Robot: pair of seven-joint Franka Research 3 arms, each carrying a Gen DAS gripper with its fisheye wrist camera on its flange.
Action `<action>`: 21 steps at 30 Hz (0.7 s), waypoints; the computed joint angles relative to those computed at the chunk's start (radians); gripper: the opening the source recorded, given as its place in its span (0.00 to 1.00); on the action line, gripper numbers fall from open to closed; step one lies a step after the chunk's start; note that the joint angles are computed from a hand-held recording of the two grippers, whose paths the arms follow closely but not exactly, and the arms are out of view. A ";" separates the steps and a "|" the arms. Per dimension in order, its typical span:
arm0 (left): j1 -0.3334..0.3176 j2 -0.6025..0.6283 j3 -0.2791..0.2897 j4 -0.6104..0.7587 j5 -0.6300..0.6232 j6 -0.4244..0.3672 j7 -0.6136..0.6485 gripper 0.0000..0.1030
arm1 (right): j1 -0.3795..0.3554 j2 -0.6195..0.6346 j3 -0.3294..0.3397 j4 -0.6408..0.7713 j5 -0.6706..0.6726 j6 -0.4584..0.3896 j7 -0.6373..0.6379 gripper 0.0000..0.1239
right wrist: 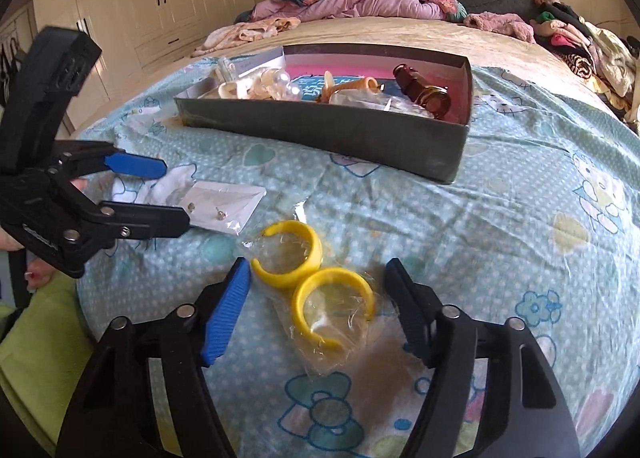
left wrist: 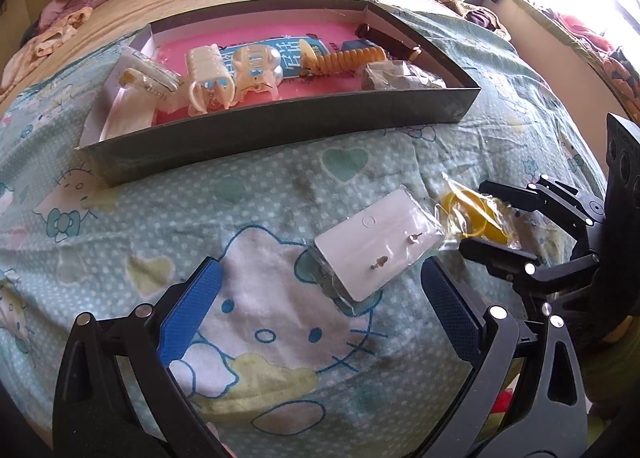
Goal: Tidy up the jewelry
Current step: 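Grasp the bagged earring card with the left tool while the right grasps the yellow bangle bag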
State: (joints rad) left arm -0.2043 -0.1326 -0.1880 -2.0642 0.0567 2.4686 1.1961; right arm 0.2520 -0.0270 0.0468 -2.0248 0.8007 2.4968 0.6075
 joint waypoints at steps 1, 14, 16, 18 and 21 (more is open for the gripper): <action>-0.002 0.010 0.000 0.008 -0.002 0.002 0.008 0.90 | -0.003 0.001 -0.003 0.002 0.002 0.000 0.001 0.47; -0.014 0.102 -0.027 0.084 0.063 0.017 0.007 0.74 | -0.042 0.012 -0.023 0.042 0.062 -0.001 0.007 0.46; -0.015 0.103 -0.029 0.084 0.093 0.018 -0.007 0.67 | -0.045 0.014 -0.023 0.049 0.066 0.001 0.006 0.46; -0.015 0.099 -0.027 0.085 0.083 0.014 0.003 0.63 | -0.046 0.013 -0.021 0.054 0.072 0.004 0.004 0.46; -0.015 0.083 -0.022 0.076 0.038 0.023 0.044 0.60 | -0.047 0.013 -0.021 0.061 0.085 0.006 -0.004 0.46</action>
